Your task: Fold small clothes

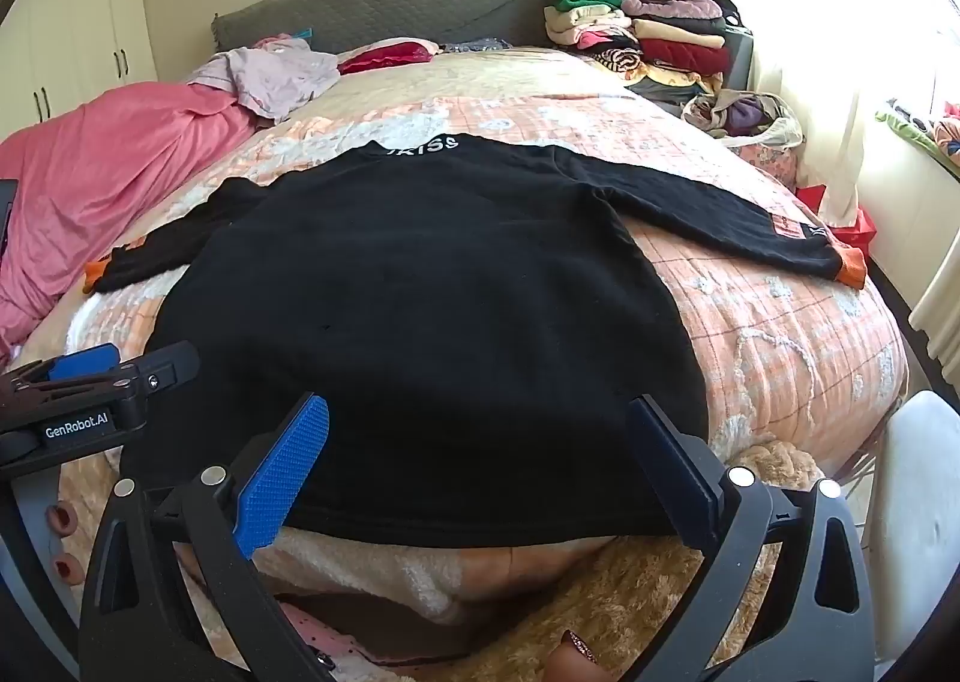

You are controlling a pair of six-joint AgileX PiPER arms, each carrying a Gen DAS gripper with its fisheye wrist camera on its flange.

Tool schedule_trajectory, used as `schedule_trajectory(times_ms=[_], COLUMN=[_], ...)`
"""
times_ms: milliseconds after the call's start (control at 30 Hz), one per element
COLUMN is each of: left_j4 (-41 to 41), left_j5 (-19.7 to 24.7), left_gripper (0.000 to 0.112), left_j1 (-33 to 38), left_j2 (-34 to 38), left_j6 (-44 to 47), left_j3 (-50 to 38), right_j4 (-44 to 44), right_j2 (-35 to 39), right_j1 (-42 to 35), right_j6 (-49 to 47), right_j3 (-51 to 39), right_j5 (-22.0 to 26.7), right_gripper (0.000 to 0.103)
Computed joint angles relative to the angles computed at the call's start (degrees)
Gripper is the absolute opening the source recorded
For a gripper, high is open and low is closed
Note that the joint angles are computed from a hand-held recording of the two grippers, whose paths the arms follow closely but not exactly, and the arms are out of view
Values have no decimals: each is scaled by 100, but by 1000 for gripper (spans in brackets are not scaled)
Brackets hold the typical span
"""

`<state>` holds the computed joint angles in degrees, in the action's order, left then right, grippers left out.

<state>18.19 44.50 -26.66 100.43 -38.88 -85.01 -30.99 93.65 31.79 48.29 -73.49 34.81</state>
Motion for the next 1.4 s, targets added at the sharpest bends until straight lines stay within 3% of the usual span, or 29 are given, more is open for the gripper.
schedule_trajectory(times_ms=[1400], left_j4=[118], left_j5=[35], left_gripper=[94], left_j1=[-35], left_j2=[-13], left_j6=[-46], left_j3=[7], right_j4=[-16], right_j2=[43], right_j1=[43], right_j6=[60], right_j3=[5], right_j5=[11], right_gripper=[99])
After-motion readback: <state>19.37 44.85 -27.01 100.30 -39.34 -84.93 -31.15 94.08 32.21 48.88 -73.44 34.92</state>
